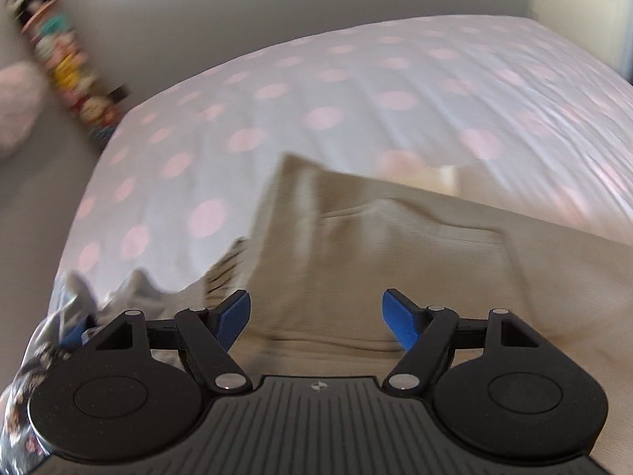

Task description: Fold clothes

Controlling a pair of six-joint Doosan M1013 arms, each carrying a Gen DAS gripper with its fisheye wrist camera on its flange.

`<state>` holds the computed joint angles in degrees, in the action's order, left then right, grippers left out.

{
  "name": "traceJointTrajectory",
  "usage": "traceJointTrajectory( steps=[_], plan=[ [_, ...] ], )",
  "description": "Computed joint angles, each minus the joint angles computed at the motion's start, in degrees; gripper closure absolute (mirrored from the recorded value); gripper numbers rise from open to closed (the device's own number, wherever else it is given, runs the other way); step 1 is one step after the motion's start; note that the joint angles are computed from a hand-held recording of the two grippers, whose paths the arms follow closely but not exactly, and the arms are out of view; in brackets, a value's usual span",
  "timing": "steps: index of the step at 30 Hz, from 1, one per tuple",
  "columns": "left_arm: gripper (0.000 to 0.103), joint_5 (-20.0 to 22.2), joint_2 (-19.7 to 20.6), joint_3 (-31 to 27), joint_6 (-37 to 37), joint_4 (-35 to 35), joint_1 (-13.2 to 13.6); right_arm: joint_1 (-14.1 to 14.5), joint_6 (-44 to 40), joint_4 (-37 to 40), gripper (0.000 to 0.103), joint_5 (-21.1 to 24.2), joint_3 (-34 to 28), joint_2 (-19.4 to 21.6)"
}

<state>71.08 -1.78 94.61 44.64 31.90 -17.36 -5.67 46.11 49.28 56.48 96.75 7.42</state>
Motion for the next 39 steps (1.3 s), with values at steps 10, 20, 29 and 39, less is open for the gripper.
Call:
traceJointTrajectory(
  steps=[10, 20, 29, 39],
  plan=[
    [0.03, -0.6, 0.5, 2.9, -2.7, -6.7, 5.7, 0.7, 1.3, 2.5, 0.024, 0.2, 0.0, 1.2],
    [0.087, -3.6, -2.0, 3.9, -6.8, -6.2, 4.1, 0.9, -6.3, 10.3, 0.086, -1.6, 1.8, -1.8],
    [0.096, -3.5, -5.5, 0.7, -2.9, -9.3, -3.0, 2.6, -6.3, 15.1, 0.091, -4.0, -5.8, -1.0],
    [0.095, -7.6, -9.6, 3.4, 1.2, -23.5, -14.9, 1.0, -14.2, 21.4, 0.092, -12.7, -10.6, -4.0]
  ],
)
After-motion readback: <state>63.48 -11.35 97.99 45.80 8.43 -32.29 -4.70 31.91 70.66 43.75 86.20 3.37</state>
